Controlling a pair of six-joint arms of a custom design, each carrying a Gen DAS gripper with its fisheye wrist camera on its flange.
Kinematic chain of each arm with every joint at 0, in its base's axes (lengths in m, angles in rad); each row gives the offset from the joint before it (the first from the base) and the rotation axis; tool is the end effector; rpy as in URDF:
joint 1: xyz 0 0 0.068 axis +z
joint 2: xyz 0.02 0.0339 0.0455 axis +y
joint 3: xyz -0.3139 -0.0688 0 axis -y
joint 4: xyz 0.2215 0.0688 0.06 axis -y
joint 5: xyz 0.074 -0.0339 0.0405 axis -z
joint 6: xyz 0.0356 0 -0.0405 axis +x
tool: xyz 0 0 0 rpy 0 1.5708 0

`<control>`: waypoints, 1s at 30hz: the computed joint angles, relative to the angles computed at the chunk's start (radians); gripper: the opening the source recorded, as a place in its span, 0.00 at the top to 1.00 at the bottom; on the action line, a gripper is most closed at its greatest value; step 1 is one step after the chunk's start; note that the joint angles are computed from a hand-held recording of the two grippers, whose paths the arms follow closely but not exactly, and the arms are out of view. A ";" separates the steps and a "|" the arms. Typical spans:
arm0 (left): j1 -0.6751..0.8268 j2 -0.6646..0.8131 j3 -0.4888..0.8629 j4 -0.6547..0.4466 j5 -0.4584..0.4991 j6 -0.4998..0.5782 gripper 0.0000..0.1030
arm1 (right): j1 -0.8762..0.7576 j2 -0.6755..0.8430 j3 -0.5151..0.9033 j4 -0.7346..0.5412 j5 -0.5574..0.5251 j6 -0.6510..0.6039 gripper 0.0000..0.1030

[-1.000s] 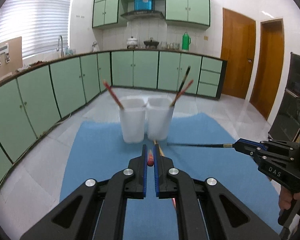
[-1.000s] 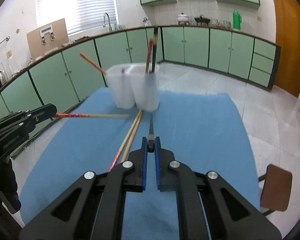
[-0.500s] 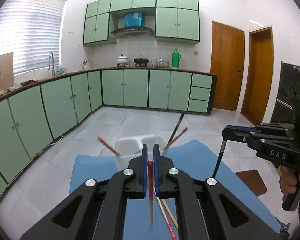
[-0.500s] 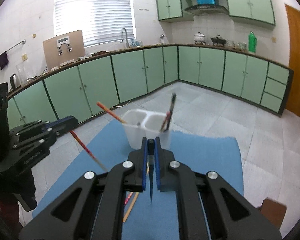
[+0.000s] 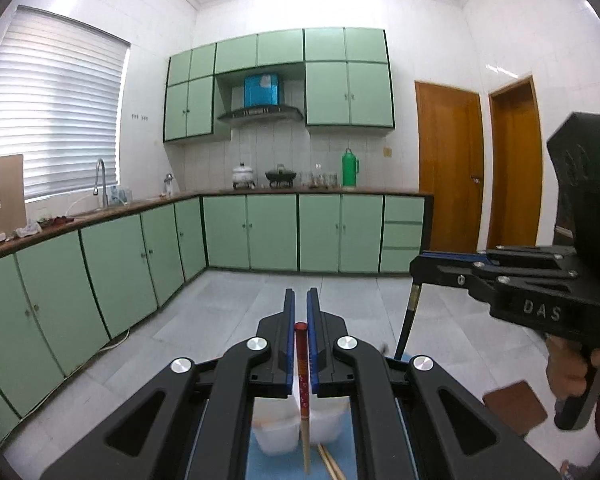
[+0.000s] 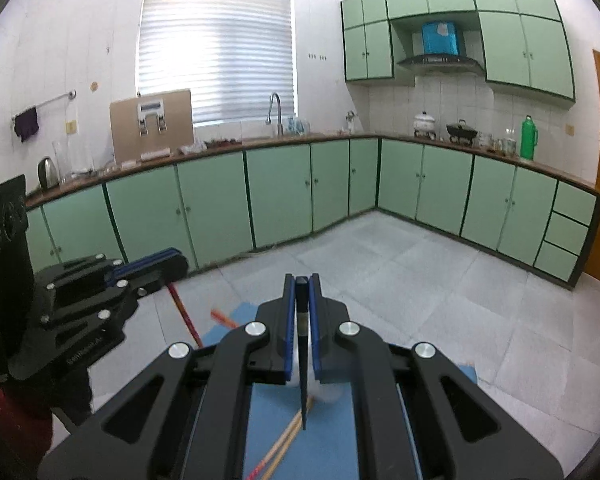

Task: Organize utensils
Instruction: 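Lift both chopsticks and insert them upright into the white holder, then open both tools to release the chopsticks and withdraw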

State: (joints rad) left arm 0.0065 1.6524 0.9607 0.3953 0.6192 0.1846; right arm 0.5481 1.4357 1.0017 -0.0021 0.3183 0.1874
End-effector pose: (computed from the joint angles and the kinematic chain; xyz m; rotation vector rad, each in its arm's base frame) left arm 0.3531 -0.0184 0.3012 0.5794 1.7393 -0.4421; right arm 0.2633 0.1477 0.3403 -0.1557 1.9809 0.1568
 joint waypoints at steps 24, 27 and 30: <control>-0.089 0.379 0.320 -0.041 -0.148 -0.020 0.90 | -0.181 0.307 0.118 0.108 -0.079 -0.010 0.90; -0.080 0.348 0.287 -0.025 -0.143 -0.019 0.83 | -0.179 0.274 0.089 0.126 -0.052 -0.003 0.84; -0.076 0.293 0.229 0.011 -0.141 -0.020 0.69 | -0.173 0.225 0.052 0.150 -0.021 -0.003 0.65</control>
State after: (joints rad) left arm -0.0694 1.9455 1.1899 0.4061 0.4783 0.1646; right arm 0.3748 1.6609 1.0542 0.1484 0.2975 0.1844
